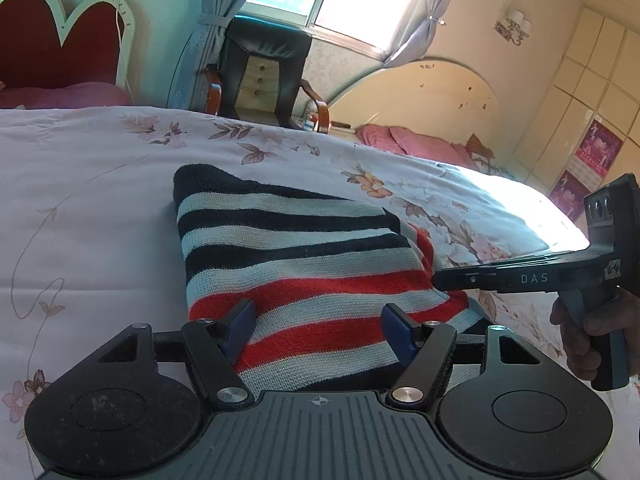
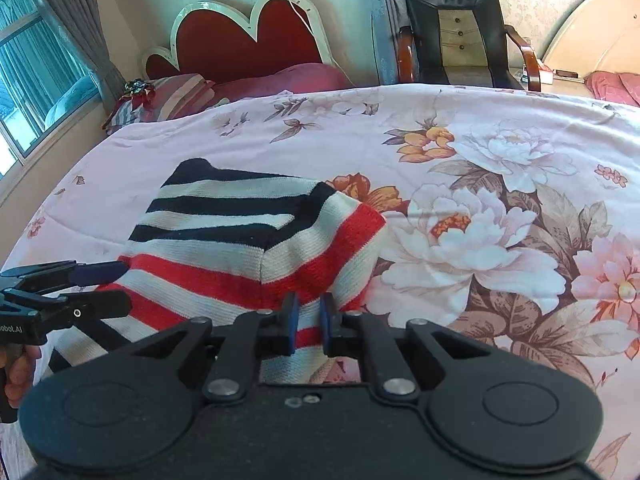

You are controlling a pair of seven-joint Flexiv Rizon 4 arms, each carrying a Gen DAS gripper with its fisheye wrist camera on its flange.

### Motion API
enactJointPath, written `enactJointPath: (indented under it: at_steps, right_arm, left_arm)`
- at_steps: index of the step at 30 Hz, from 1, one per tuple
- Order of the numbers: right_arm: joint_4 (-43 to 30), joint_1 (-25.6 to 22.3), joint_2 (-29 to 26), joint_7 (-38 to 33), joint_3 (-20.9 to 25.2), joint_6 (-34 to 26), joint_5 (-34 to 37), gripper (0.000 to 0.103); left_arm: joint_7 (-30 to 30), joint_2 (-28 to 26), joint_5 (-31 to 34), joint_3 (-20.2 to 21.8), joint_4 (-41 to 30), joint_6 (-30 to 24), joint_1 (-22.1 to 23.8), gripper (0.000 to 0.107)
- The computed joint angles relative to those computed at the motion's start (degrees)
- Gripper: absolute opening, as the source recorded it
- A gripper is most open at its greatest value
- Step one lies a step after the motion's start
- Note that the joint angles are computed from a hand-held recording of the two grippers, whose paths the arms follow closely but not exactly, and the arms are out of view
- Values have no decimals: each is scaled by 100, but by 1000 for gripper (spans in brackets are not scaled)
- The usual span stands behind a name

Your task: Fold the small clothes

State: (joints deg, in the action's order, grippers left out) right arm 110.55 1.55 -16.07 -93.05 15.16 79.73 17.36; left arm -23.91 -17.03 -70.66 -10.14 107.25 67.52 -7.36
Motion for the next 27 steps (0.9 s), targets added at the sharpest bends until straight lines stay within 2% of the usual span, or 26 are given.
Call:
enactJointPath:
  at_steps: [1, 2, 3, 7, 10, 11, 13, 14, 15, 17, 18, 20, 22, 25, 27]
  right_arm:
    - [64, 92, 87, 183, -100, -7, -103, 12]
    - [147, 117, 206, 250, -106, 59, -105, 19]
    - [207, 61, 319, 141, -15, 129, 6, 23]
    - [530, 6, 949, -260, 175, -25, 593, 22]
    - [1083, 269, 1488, -103, 97, 43, 498, 21]
    - [1270, 355, 1636, 119, 68, 25, 342, 21]
    - [1787, 418, 1823, 1174, 26, 220, -731, 22]
    - [1945, 370, 1885, 1574, 53, 237, -1053, 24]
    - [2024, 482, 1953, 1762, -42, 197, -1001, 25]
    - [1967, 770, 2033, 1523, -227, 41, -148, 24]
    - [1982, 874, 2029, 1486, -297, 86, 10, 23]
    - [1926, 1133, 2012, 1128, -472, 170, 514, 5]
    - [1967, 1203, 2004, 1211, -533, 314, 527, 5]
    - [2208, 1116, 1989, 1897, -516, 562, -90, 4]
    - [2388, 1033, 1957, 2354, -507, 637, -608, 4]
  left_arm:
    - [38, 66, -99, -11, 24, -51, 22, 68]
    - [173, 179, -258, -14, 103, -101, 32, 68]
    - [357, 317, -417, 7, 226, -112, 8, 68]
    - [905, 942, -714, 237, 929, 60, -298, 68]
    - [1224, 1345, -1071, 369, 1416, 359, -605, 68]
    - [1265, 1433, -1103, 409, 1530, 477, -692, 68]
    - [1225, 1555, -1125, 482, 1694, 599, -810, 68]
    - [1147, 1575, -1111, 521, 1735, 591, -830, 68]
    - [1051, 1583, -1067, 551, 1772, 595, -844, 68]
    - [920, 1567, -977, 588, 1795, 668, -850, 68]
    - [855, 1554, -959, 602, 1788, 675, -841, 68]
    - [991, 1548, -1296, 588, 1747, 749, -868, 68]
    - [1193, 1568, -1591, 592, 1734, 716, -896, 68]
    - [461, 1501, -603, 690, 1851, 567, -761, 68]
    - [167, 1464, -343, 696, 1926, 535, -702, 68]
